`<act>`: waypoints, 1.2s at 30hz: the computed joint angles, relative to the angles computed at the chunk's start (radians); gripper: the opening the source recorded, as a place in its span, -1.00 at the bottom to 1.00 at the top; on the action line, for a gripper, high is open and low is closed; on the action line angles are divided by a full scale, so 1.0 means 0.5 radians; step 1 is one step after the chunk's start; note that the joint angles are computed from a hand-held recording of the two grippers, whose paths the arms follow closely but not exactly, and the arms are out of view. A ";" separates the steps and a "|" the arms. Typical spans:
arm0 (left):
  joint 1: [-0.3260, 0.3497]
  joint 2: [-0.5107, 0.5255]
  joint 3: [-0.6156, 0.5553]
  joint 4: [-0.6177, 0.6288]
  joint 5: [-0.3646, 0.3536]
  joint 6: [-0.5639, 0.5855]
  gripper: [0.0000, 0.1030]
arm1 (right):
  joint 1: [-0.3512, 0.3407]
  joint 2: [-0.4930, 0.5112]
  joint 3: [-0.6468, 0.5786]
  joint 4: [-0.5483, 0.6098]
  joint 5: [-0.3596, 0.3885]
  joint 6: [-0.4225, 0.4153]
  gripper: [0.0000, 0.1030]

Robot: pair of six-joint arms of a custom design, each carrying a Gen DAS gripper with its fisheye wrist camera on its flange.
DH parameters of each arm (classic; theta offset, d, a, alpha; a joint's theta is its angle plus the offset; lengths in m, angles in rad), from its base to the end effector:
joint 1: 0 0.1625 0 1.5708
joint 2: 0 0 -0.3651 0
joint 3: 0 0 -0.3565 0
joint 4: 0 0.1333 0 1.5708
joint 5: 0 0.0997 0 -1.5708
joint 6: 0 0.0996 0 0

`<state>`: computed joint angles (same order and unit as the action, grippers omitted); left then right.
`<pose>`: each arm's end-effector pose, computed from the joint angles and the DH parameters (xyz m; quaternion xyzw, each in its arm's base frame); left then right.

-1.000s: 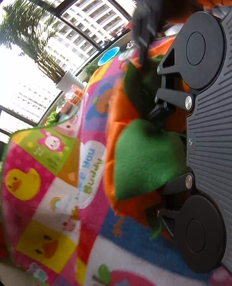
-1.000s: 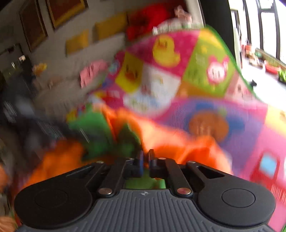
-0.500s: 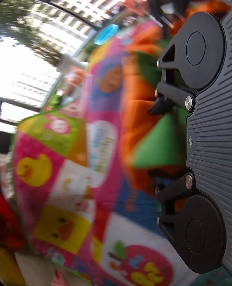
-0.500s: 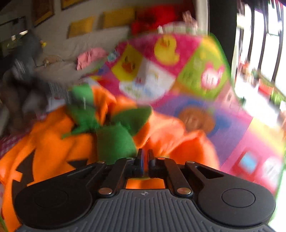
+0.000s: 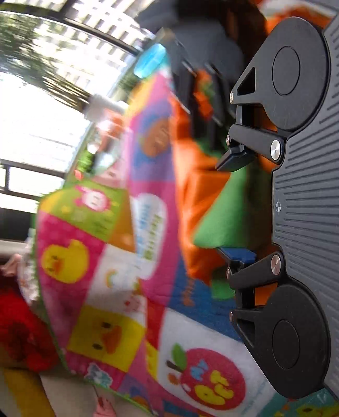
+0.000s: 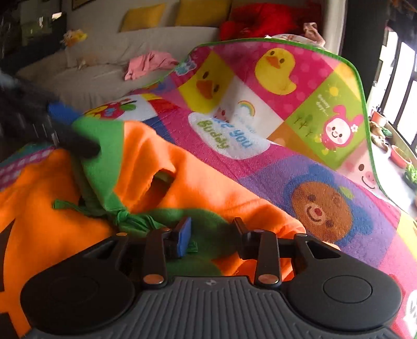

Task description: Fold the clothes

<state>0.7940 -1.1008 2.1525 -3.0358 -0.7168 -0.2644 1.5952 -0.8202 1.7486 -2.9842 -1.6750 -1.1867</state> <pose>-0.1737 -0.4740 0.1586 0.1435 0.8833 -0.3636 0.2587 0.1375 -0.5938 0.1029 0.5415 -0.8042 0.1727 0.1739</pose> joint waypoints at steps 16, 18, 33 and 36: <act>0.255 0.144 -0.121 0.027 -0.320 0.010 0.10 | 0.102 0.316 -0.733 0.845 -0.088 -0.227 0.56; 0.252 0.138 -0.117 0.034 -0.320 0.009 0.11 | 0.088 0.366 -0.839 0.965 -0.081 -0.191 0.75; 0.147 -0.059 0.031 0.017 -0.385 -0.119 0.49 | 0.114 -0.034 -0.262 0.652 0.000 -0.018 -0.71; 0.023 -0.156 0.142 0.134 -0.279 -0.212 0.55 | 0.119 -0.241 -0.021 0.490 0.129 -0.202 -0.81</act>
